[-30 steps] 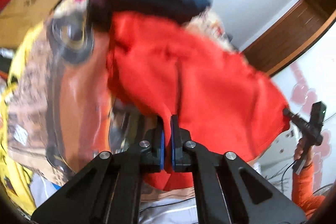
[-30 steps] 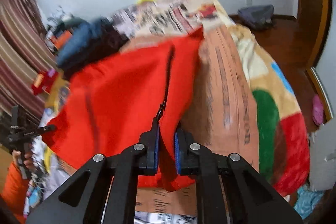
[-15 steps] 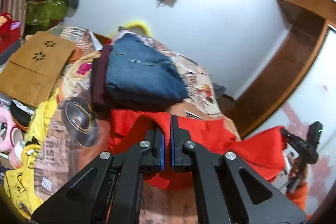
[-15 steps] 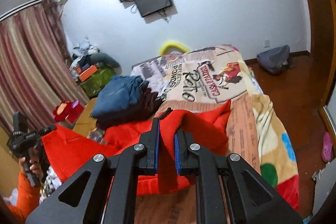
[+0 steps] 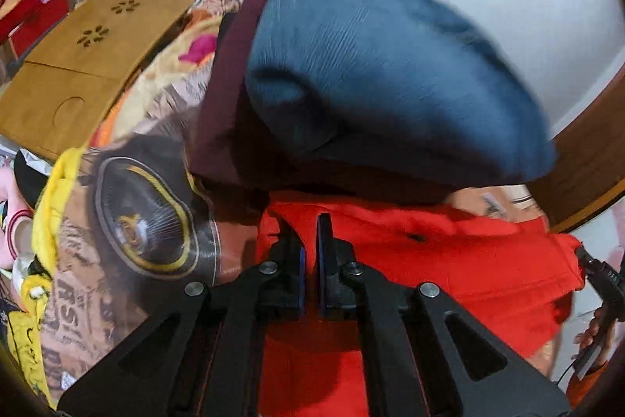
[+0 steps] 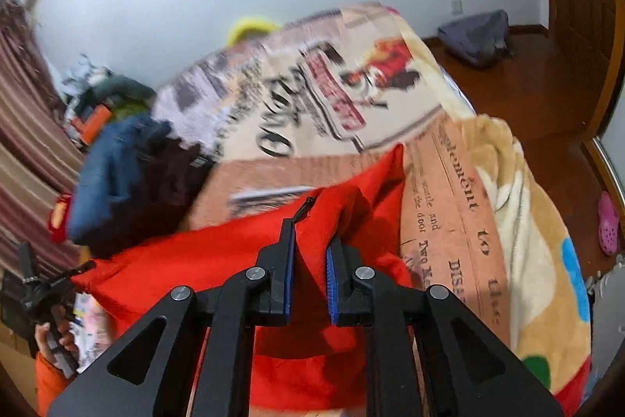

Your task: Fold large clothes

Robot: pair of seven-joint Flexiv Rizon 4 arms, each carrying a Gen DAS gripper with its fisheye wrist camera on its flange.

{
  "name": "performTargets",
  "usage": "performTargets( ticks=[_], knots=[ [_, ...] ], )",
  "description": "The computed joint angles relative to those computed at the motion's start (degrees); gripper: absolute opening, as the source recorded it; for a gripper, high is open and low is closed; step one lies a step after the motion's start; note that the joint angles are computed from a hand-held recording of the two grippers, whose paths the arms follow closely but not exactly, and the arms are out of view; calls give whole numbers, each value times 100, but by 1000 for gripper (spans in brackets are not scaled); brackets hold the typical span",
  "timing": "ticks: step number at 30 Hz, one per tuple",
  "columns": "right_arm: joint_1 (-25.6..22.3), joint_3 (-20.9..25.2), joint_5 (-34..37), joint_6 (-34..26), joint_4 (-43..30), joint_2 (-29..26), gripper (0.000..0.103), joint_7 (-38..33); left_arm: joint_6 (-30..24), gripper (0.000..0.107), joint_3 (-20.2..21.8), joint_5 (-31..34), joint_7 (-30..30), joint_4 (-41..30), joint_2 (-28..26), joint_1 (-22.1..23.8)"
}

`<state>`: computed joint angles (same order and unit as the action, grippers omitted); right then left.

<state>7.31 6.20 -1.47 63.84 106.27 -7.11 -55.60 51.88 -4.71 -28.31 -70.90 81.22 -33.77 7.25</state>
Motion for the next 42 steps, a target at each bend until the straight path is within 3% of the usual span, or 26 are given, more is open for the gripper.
performTargets(
  ticks=[3,5,7,10,12,15,18,21,25,35,38,42],
  knots=[
    [-1,-26,-65,-242,-116,-126,17,-68,-158,6,156,374,-111,-314,-242,-119],
    [9,-47,-204,-495,-163,-97,25,-72,-211,8,193,559,-26,-362,-240,-145],
    [15,-57,-423,-479,-61,44,26,-95,-197,10,228,713,60,-329,-162,-177],
    [22,-93,-895,-391,126,285,26,45,-228,28,174,741,327,-112,136,-145],
    [11,-79,-1111,-444,211,488,26,96,38,42,131,663,538,165,390,-134],
    [5,-22,-1114,-435,275,687,28,-4,597,43,186,753,826,540,778,-225],
    [51,66,-1093,-453,377,903,41,-150,971,57,97,562,1142,927,1088,-211],
    [156,150,-1061,-451,443,969,45,-367,1019,58,44,373,1474,1225,1297,-224],
    [348,229,-837,-690,407,893,45,-774,618,58,168,505,1577,1405,1364,-362],
    [734,322,-249,-1669,-277,-14,45,-1652,-28,58,296,1123,1489,1328,851,-659],
    [789,274,-485,-1620,-357,-219,45,-1613,255,58,315,1203,1303,1001,598,-729],
    [723,221,-609,-1410,-232,-142,45,-1452,702,58,630,1605,427,486,328,-875]
  ],
)
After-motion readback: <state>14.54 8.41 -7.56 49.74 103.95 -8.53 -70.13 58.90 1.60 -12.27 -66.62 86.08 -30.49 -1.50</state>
